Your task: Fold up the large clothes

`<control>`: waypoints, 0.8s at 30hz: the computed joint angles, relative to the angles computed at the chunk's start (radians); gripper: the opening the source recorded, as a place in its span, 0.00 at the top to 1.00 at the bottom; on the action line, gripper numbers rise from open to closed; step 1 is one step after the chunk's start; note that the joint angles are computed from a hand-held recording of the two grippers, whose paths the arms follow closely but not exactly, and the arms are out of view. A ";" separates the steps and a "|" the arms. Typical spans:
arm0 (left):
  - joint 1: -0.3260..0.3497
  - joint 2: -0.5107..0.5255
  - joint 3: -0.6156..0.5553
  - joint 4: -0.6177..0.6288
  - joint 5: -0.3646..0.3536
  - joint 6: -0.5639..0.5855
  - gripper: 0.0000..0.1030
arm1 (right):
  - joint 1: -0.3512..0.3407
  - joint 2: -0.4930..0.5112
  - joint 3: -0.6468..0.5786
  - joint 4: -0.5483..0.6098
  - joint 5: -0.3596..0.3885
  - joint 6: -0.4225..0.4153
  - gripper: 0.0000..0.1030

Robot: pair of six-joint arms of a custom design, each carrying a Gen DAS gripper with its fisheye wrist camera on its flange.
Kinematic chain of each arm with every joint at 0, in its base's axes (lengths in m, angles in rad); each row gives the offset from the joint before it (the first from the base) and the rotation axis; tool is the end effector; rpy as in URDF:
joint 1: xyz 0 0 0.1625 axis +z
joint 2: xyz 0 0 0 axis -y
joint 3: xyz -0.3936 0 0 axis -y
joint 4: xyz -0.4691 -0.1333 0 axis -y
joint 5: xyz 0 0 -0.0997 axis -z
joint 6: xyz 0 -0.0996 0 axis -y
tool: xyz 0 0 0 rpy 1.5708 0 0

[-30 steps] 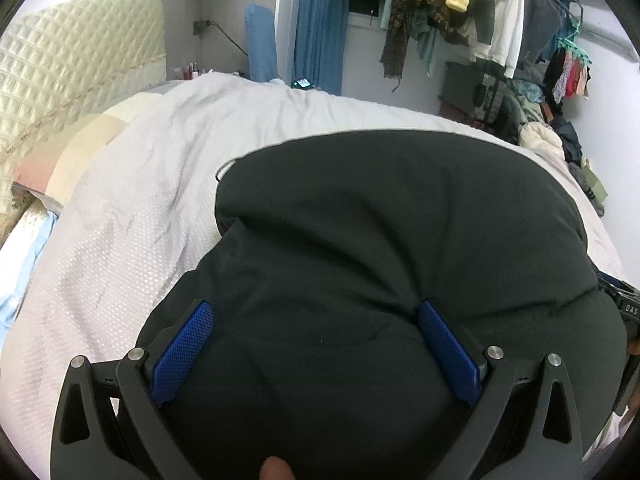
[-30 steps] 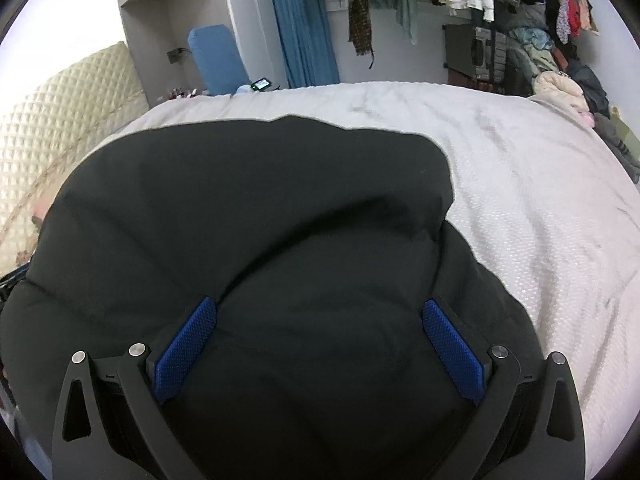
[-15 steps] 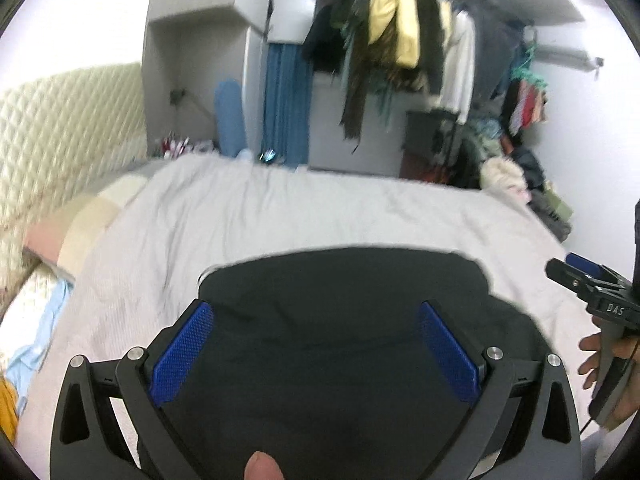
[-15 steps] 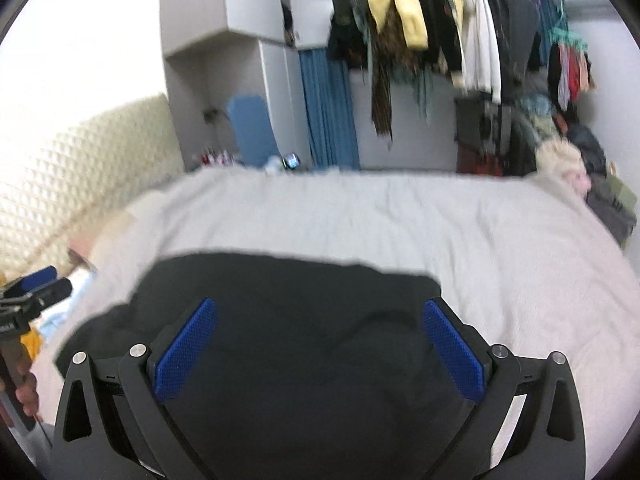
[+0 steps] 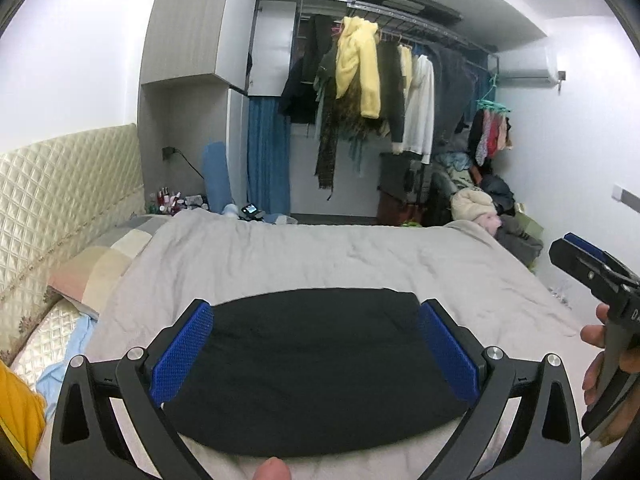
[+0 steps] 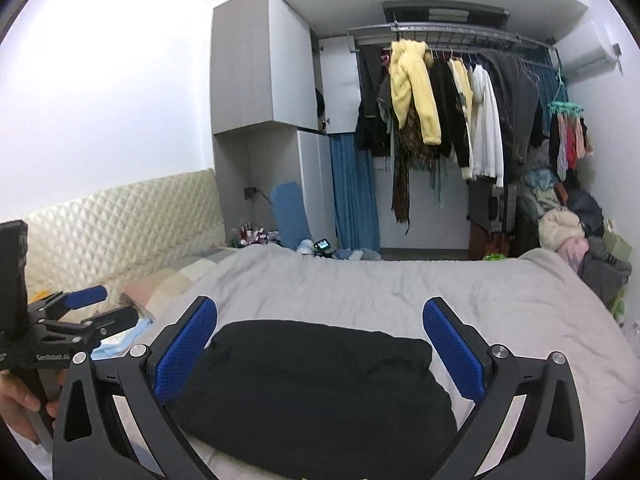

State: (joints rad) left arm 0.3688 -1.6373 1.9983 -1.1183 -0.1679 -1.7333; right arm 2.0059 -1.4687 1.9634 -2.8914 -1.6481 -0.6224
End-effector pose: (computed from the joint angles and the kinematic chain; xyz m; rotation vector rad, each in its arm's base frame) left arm -0.3541 -0.3850 0.3057 0.1601 1.9165 -1.4384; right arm 0.3641 -0.4853 0.3373 1.3467 -2.3974 1.1894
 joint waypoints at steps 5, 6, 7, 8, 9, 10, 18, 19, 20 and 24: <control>-0.077 0.037 -0.039 0.173 -0.066 -0.160 0.00 | 0.012 -0.105 0.079 0.022 0.030 0.010 0.00; -0.095 0.050 -0.049 0.224 -0.079 -0.211 0.00 | 0.014 -0.122 0.095 0.023 0.037 0.011 0.00; -0.105 0.055 -0.050 0.242 -0.089 -0.235 0.00 | 0.016 -0.138 0.110 0.026 0.040 0.009 0.00; -0.118 0.057 -0.048 0.256 -0.101 -0.261 0.00 | 0.018 -0.151 0.122 0.026 0.042 0.008 0.00; -0.132 0.059 -0.044 0.268 -0.113 -0.284 0.00 | 0.019 -0.163 0.134 0.027 0.042 0.006 0.00; -0.142 0.058 -0.039 0.278 -0.122 -0.301 0.00 | 0.022 -0.176 0.147 0.029 0.040 0.007 0.00; -0.181 0.039 0.017 0.272 -0.202 -0.365 0.00 | 0.026 -0.250 0.239 -0.003 -0.002 0.039 0.00; -0.181 0.042 0.019 0.280 -0.210 -0.380 0.00 | 0.025 -0.252 0.250 -0.014 -0.014 0.041 0.00; -0.180 0.043 0.022 0.278 -0.220 -0.383 0.00 | 0.024 -0.255 0.259 -0.010 -0.023 0.042 0.00; -0.181 0.021 0.059 0.233 -0.238 -0.359 0.00 | 0.010 -0.268 0.284 0.023 -0.047 0.064 0.00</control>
State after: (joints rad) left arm 0.1878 -1.6165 2.0569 -0.8849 -0.4062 -2.0927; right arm 2.0158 -1.7371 2.2478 -2.8687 -1.6953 -0.5588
